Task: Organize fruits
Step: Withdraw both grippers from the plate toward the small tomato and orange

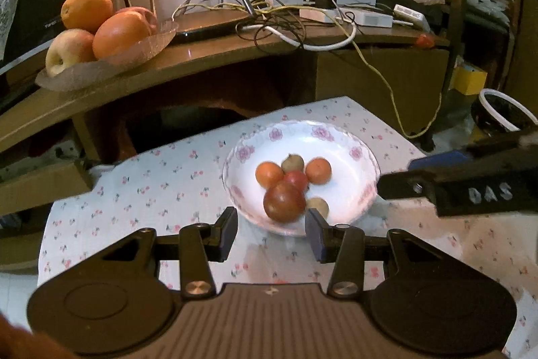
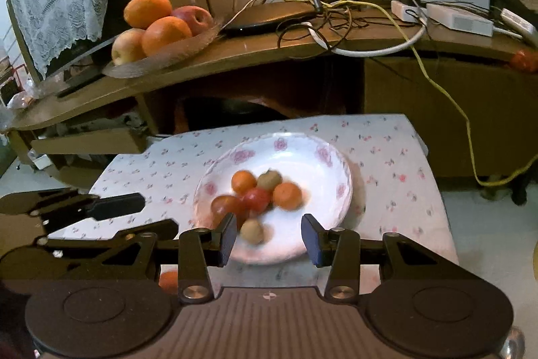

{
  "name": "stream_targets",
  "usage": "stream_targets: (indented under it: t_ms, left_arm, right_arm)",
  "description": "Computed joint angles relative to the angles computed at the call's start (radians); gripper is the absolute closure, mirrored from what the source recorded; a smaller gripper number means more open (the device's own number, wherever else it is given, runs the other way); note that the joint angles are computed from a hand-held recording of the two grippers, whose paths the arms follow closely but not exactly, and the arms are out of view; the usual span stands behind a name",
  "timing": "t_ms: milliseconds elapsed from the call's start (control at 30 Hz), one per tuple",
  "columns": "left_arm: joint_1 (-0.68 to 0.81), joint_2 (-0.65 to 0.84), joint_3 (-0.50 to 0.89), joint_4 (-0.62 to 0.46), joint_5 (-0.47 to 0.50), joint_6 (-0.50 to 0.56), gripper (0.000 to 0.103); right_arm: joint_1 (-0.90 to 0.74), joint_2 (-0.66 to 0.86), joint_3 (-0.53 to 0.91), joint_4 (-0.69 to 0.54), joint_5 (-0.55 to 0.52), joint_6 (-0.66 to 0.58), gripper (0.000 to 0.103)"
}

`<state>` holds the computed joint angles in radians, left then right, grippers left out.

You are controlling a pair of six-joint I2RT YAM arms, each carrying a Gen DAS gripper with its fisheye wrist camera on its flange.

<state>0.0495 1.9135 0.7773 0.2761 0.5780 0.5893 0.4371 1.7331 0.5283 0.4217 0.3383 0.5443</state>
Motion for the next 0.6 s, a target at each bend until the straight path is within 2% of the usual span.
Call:
stream_targets:
  t_ms: [133,333,467,600]
  left_arm:
    - [0.04,-0.041,-0.052,-0.017,0.034,0.046,0.053]
    - [0.103,-0.11,-0.095,-0.049,0.081,0.068,0.053]
    - [0.167,-0.194,-0.11,-0.118,0.169,0.104,0.053]
    - [0.216,-0.258,-0.114,-0.168,0.251,0.121,0.053]
  right_arm:
    - [0.099,-0.054,-0.056,-0.032,0.097,0.082,0.059]
    - [0.187,-0.108,-0.102,-0.085,0.154,0.232,0.059]
    - [0.277,-0.142,-0.062,-0.233,0.208,0.347,0.059]
    - [0.355,-0.179,0.023,-0.389,0.275,0.396,0.059]
